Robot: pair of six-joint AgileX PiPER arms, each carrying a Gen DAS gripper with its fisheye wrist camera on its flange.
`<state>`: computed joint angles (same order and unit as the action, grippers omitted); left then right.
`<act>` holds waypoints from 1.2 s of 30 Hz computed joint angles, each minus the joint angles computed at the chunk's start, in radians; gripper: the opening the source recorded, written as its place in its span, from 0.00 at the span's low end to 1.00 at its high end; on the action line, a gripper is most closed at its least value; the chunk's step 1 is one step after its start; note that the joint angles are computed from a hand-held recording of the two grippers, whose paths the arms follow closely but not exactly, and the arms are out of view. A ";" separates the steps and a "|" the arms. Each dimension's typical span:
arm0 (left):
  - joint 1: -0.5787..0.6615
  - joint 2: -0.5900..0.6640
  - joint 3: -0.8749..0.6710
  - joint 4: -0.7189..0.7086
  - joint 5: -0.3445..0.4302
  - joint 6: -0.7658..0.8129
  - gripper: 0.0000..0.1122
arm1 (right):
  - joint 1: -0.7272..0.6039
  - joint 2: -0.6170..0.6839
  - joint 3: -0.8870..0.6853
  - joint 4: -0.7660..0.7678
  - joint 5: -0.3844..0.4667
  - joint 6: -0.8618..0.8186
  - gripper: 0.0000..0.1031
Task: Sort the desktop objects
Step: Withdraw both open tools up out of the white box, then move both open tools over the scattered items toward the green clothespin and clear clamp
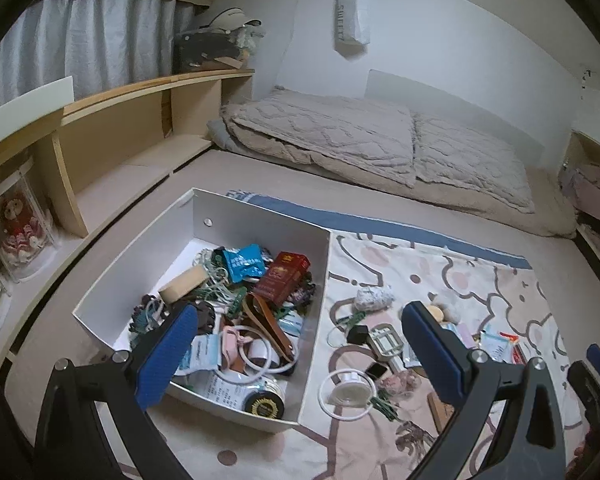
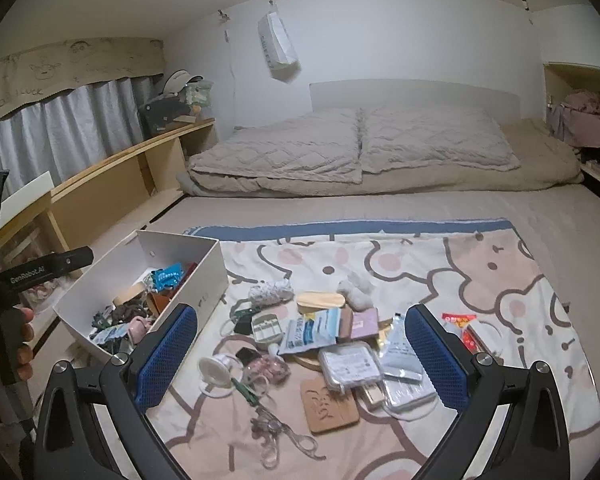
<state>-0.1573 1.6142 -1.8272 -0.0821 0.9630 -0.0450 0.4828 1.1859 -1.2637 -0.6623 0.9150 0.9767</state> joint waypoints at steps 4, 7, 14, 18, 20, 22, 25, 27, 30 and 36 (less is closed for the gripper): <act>-0.009 -0.030 0.055 -0.015 -0.022 0.023 0.91 | 0.012 -0.034 0.050 -0.011 -0.004 0.026 1.00; -0.018 -0.050 0.099 -0.026 -0.037 0.053 0.91 | 0.023 -0.055 0.084 -0.018 -0.014 0.042 1.00; -0.046 -0.083 0.185 -0.021 -0.066 0.093 0.91 | 0.066 -0.070 0.159 -0.043 -0.008 0.097 1.00; -0.071 -0.102 0.248 0.014 -0.113 0.100 0.91 | 0.081 -0.069 0.206 -0.047 -0.023 0.121 1.00; -0.076 -0.107 0.269 0.018 -0.122 0.107 0.91 | 0.083 -0.058 0.224 -0.035 -0.029 0.116 1.00; -0.072 -0.108 0.285 0.005 -0.120 0.118 0.91 | 0.078 -0.041 0.240 -0.013 -0.037 0.104 1.00; -0.067 -0.098 0.291 -0.013 -0.109 0.128 0.91 | 0.074 -0.008 0.271 0.016 -0.059 0.094 1.00; -0.067 -0.094 0.290 -0.015 -0.104 0.127 0.91 | 0.074 0.015 0.289 0.023 -0.070 0.099 1.00; -0.068 -0.092 0.289 -0.016 -0.103 0.125 0.91 | 0.069 0.055 0.307 0.042 -0.083 0.088 1.00; -0.074 -0.084 0.282 -0.026 -0.095 0.125 0.91 | 0.042 0.122 0.326 0.103 -0.124 0.053 1.00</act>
<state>-0.2314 1.5298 -1.5450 -0.1083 0.8684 0.0797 0.5245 1.3078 -0.9378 -0.5592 0.7915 1.0297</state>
